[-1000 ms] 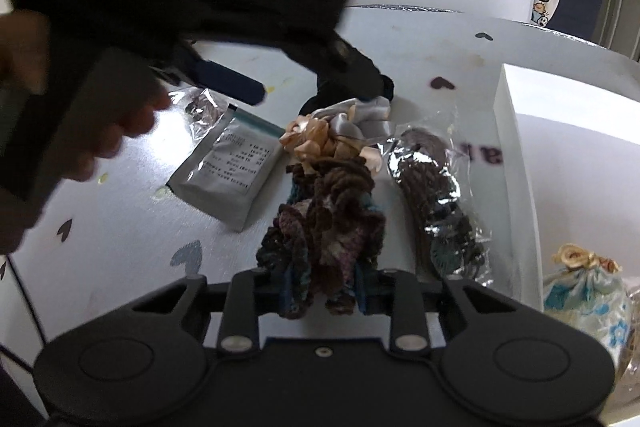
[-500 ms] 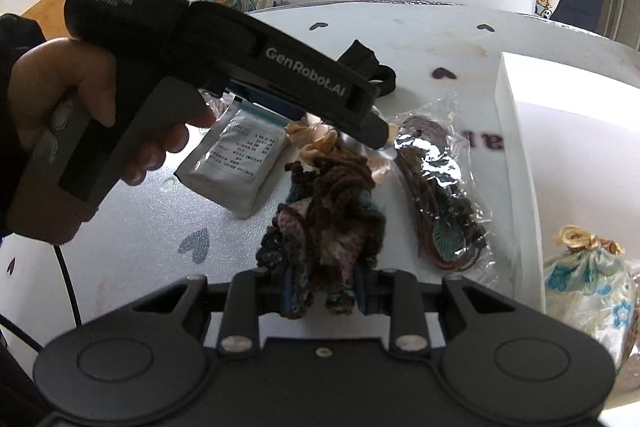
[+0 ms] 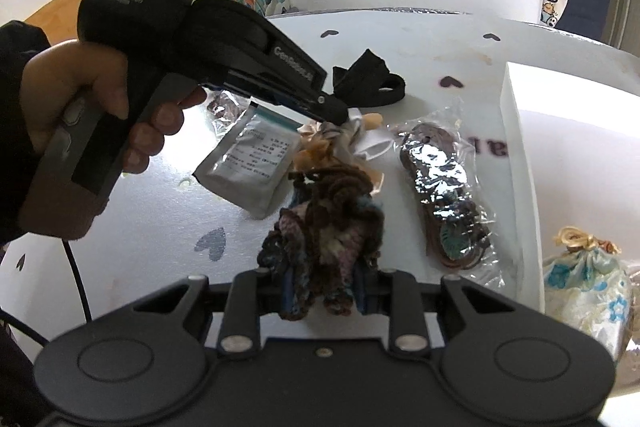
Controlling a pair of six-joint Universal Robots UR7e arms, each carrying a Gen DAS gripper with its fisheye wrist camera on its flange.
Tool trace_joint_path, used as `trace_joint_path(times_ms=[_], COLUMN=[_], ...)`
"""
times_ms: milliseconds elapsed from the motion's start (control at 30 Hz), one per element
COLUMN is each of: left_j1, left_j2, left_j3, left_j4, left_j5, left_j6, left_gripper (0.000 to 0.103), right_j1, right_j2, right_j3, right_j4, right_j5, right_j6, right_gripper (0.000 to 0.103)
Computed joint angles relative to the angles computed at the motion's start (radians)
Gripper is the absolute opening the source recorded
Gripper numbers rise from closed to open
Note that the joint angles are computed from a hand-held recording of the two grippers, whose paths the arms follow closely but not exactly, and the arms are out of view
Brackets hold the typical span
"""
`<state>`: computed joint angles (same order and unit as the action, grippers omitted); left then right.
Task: Organize soft objects
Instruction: 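Grasp the peach and grey satin scrunchies with left gripper while right gripper grasps the dark knitted scrunchie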
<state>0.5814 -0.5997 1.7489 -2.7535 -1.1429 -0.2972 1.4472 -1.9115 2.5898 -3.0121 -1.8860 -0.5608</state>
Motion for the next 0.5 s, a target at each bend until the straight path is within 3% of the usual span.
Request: trace_joint_path(times_ms=[167, 500], left_j1=[-0.01, -0.036], left_j2=[-0.013, -0.038], left_j3=[0.02, 0.058], left_j4=[-0.01, -0.062], left_j5=[0.013, 0.026], left_j6=[-0.004, -0.004], left_gripper=[0.0, 0.0], right_j1=[0.009, 0.024], right_j2=[-0.018, -0.061], right_j3=[0.009, 0.028], right_j4=[0.0, -0.002], right_j5=[-0.005, -0.012], right_j6=[0.005, 0.01], right_gripper=[0.028, 0.028])
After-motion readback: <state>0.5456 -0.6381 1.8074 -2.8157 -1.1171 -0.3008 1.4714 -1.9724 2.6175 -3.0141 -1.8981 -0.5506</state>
